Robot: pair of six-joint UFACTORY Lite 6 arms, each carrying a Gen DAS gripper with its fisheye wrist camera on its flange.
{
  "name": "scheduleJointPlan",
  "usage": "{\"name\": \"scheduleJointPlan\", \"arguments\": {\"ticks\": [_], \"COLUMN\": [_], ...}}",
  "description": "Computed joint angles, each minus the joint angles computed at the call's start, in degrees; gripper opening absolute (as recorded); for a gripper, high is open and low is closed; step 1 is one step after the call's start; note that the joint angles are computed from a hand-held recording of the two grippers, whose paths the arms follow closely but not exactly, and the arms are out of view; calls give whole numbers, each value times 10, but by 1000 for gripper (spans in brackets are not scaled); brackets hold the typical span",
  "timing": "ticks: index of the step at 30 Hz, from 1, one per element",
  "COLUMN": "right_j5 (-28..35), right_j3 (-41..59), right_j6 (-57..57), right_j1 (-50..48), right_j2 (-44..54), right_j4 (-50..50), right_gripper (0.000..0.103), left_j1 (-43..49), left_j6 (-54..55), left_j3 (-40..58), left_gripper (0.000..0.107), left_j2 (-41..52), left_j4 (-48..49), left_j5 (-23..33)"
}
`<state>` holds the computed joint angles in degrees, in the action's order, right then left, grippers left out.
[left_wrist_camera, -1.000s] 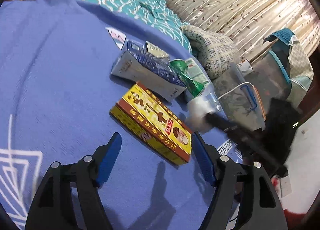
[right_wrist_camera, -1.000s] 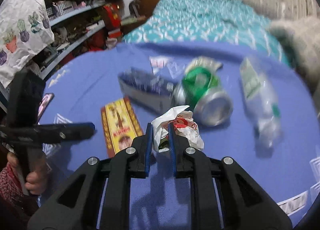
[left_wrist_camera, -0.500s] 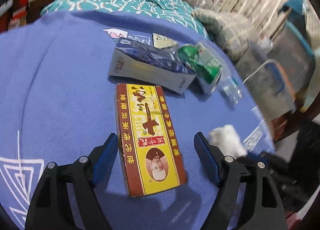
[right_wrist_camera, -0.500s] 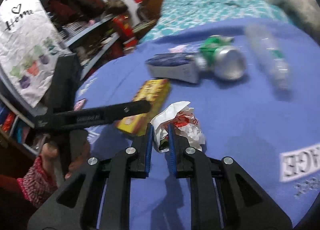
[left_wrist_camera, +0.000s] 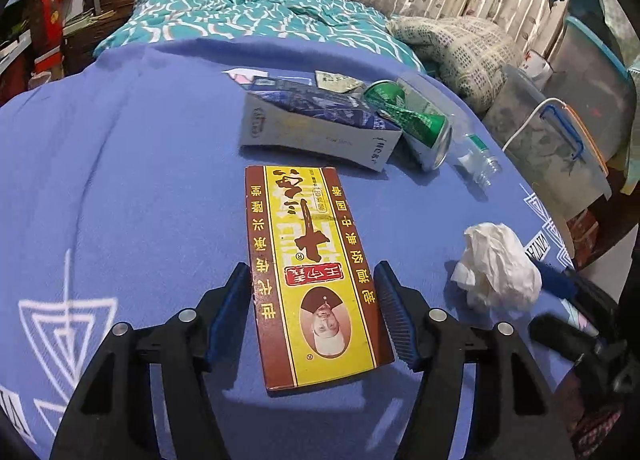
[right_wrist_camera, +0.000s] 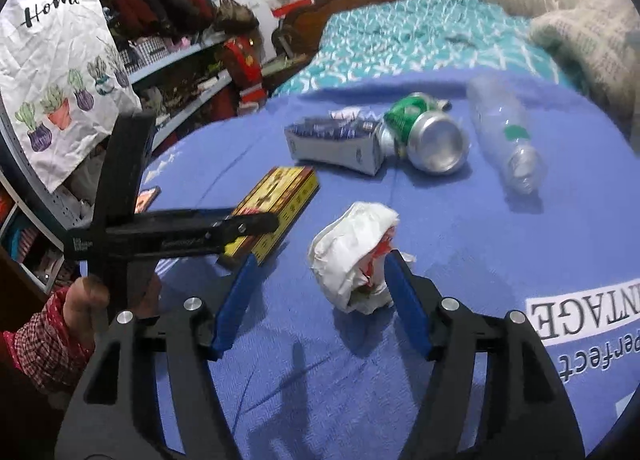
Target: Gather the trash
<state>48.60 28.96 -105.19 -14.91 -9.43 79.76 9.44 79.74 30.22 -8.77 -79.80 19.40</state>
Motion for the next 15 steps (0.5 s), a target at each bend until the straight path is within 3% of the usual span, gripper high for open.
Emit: {"name": "scheduleJointPlan", "arguments": {"ticks": [4,12,15], "right_j5": [-9,-31,-32], "right_j3": [3,4,3], "right_j6": [-5,-8,-11], "right_j1": [-4,16,24], "right_j2": [7,46,50], "right_j4": [7,26,31], "right_gripper": [71,71,71], "left_j1": [24,30,25], "left_j6": [60,62,58], "left_j3": [-28,-27,-30], "left_gripper": [60,62,71], "left_j2": [-22,-21,-26], "left_j4": [-42,-40,-33], "left_j5": [18,24,26]}}
